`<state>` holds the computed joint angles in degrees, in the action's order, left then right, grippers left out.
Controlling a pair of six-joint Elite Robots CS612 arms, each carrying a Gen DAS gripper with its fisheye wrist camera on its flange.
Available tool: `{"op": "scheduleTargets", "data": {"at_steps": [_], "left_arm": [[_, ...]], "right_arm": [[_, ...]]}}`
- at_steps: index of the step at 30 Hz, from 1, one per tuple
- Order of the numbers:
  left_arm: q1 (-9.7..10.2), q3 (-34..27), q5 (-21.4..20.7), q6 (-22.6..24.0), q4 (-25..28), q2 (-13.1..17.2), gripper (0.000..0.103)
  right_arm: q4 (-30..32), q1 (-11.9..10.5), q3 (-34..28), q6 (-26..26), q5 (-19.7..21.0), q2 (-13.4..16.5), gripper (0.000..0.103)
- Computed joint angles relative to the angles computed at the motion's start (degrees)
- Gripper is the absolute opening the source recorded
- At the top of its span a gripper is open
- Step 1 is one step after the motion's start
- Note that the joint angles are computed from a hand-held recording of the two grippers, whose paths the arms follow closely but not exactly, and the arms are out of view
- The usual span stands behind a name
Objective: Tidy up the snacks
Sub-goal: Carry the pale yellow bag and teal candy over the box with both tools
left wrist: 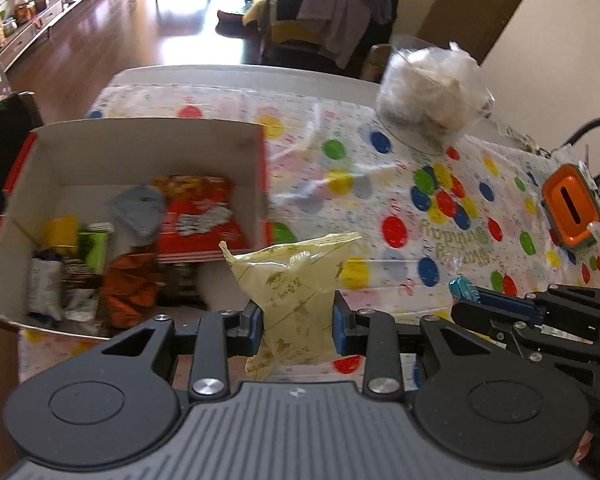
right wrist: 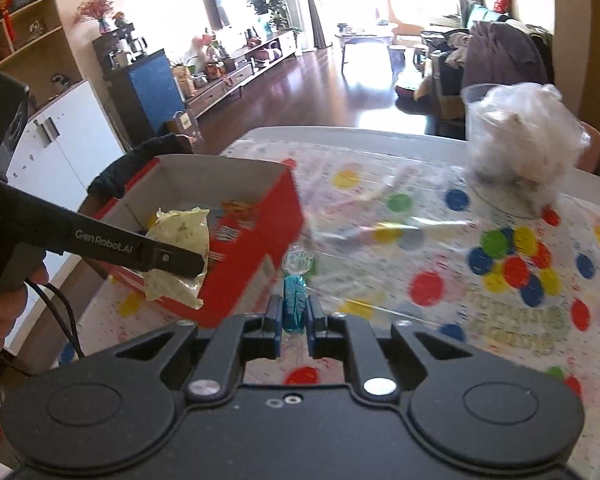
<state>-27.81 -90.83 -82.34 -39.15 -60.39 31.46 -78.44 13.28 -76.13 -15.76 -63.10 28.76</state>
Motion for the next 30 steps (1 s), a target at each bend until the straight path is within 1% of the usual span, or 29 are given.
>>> {"op": "scheduleTargets", "data": {"at_steps": [8, 16, 23, 28, 30], "left_arm": [[2.76, -2.64, 0.51, 2.49, 4.28, 0.12, 0.032], [5.85, -3.60, 0.67, 3.66, 6.14, 0.41, 0.032], [8.40, -2.23, 1.39, 4.50, 6.99, 0.22, 0.032], [10.17, 0.79, 0.91, 6.76, 7.96, -0.46, 0.032], [10.86, 2.21, 0.28, 6.86, 8.46, -0.79, 0.032]], "right_arm": [[-3.47, 2.94, 4.34, 1.80, 0.57, -1.49, 0.010], [-6.80, 5.69, 9.49, 3.42, -0.75, -3.26, 0.010], [-9.48, 7.78, 14.55, 3.95, -3.95, -4.96, 0.010], [-10.73, 8.85, 19.55, 4.71, -5.34, -6.95, 0.010], [-11.20, 9.25, 21.95, 4.97, -6.05, -7.93, 0.010]]}}
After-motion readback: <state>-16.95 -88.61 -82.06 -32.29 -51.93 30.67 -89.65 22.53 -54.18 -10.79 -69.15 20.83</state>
